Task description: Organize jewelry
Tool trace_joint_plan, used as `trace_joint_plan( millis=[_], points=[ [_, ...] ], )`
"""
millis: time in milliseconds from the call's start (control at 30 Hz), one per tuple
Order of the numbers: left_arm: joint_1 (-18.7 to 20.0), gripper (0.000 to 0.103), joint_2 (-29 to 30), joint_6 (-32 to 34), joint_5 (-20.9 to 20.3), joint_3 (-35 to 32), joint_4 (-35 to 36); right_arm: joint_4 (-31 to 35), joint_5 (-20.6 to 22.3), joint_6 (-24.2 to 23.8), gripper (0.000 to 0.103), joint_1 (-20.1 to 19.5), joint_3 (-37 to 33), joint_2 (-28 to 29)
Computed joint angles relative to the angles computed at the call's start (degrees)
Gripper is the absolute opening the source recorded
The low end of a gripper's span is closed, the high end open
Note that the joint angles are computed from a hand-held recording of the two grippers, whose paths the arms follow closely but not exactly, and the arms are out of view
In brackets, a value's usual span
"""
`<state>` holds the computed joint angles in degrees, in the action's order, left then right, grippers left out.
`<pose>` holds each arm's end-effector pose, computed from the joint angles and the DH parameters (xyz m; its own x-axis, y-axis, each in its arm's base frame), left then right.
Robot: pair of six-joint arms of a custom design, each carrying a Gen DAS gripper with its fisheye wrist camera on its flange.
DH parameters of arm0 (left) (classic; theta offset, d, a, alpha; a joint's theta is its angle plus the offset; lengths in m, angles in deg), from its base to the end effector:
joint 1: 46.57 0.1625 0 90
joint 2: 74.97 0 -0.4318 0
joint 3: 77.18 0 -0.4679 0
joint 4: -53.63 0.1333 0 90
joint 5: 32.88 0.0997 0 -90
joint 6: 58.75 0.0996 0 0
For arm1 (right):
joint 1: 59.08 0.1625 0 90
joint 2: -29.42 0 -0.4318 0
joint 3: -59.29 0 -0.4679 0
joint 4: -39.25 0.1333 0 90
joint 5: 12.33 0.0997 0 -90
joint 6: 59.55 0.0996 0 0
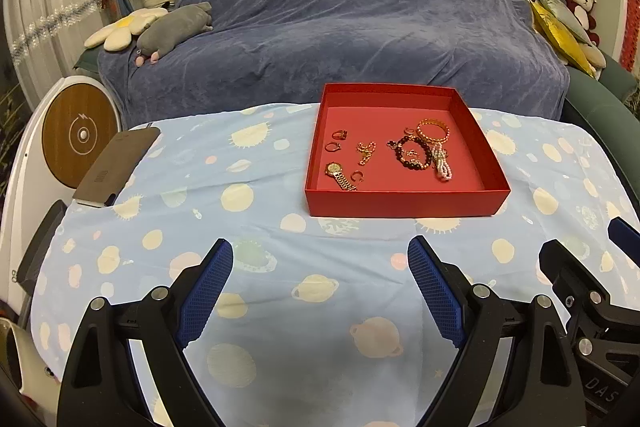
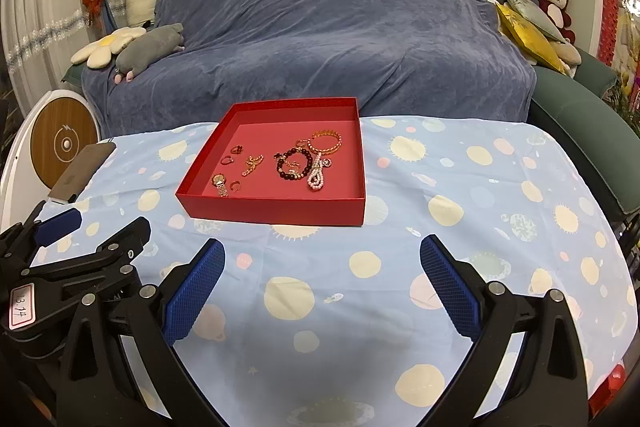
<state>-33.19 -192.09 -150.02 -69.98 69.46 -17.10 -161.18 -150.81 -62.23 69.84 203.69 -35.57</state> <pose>-0.1753 -0.2604 0.2017 -0.6506 -0.1685 -0.7405 0.4298 0.7221 -0.5420 0.2895 -0.2650 0.0887 -0.7321 -0.1473 0.6650 -0.5732 0.6606 -0.4848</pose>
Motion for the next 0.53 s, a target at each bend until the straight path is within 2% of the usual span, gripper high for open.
trace_joint_plan(
  millis=[267,533],
  points=[
    [-0.18,0.087,0.44,-1.79,0.04,0.15,0.45,-0.16,0.04,-0.94,0.096,-0.07,-0.15,0.1],
    [-1.07,0.087,2.31,-6.04,0.83,-0.63,4.55,-0.59,0.2,-0.86,0.096,-0.15,-0.1,0.63]
  ],
)
